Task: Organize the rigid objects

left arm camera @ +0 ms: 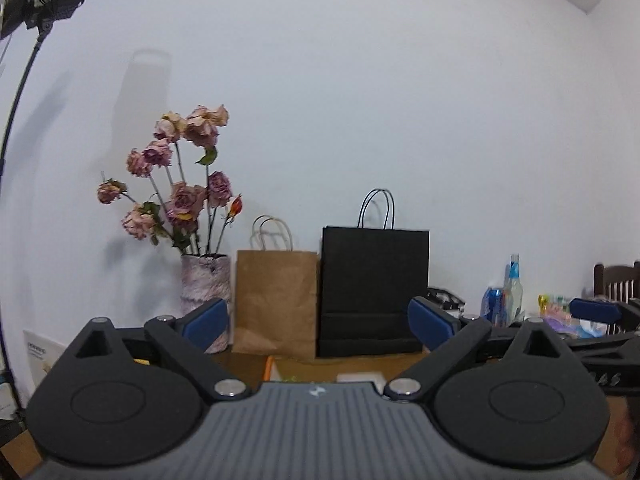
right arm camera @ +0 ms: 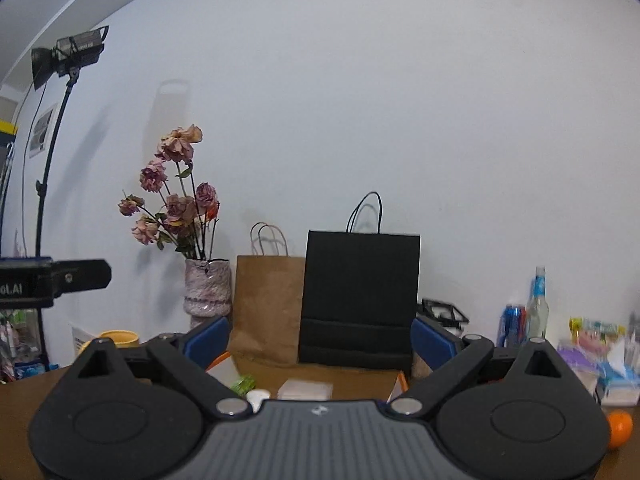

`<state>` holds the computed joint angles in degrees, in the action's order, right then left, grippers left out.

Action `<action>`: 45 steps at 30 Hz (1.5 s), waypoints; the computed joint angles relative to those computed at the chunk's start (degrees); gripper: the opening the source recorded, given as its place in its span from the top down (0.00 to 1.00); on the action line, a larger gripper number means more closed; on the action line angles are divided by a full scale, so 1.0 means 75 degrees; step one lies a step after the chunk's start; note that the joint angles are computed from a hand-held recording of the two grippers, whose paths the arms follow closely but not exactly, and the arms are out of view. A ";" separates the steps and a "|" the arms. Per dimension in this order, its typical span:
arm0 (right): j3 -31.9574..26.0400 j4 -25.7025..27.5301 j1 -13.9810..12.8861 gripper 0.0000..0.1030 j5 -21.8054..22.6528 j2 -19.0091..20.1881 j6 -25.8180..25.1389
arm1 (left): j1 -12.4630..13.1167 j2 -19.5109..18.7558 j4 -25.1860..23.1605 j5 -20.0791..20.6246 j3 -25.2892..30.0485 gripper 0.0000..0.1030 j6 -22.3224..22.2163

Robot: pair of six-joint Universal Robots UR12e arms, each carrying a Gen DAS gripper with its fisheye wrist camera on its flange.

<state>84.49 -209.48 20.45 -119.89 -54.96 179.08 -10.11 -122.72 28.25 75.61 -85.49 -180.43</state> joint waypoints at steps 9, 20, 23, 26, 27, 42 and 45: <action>0.1824 -0.0359 0.0455 0.04 -0.0071 -0.0767 0.0812 | 0.0388 0.0864 0.1092 -0.0581 -0.2125 0.00 0.0381; 0.3322 0.0131 0.1377 0.04 -0.1023 -0.1401 0.2150 | 0.0762 0.2144 0.0469 -0.0995 -0.4334 0.00 0.1184; 0.3333 0.0482 0.1379 0.04 -0.0946 -0.1449 0.2097 | 0.0725 0.2135 0.0548 -0.0933 -0.4346 0.00 0.1547; 0.3198 0.0464 0.1388 0.04 -0.1130 -0.1344 0.2263 | 0.0653 0.2085 0.0398 -0.0750 -0.4267 0.00 0.1301; 0.3199 0.0473 0.1363 0.04 -0.1046 -0.1339 0.2417 | 0.0642 0.2082 0.0192 -0.0766 -0.4238 0.00 0.1255; 0.2766 0.1614 0.0535 0.05 -0.0164 -0.1272 0.2620 | 0.0276 0.0903 -0.1515 -0.0597 -0.1999 0.13 0.1479; 0.2448 0.1704 0.0194 0.06 0.0401 -0.1162 0.2272 | 0.0253 0.0555 -0.2614 -0.1189 -0.1120 0.27 0.1940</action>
<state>102.85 -196.70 21.90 -116.88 -63.68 196.12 -8.21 -118.56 8.64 66.69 -93.89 -165.88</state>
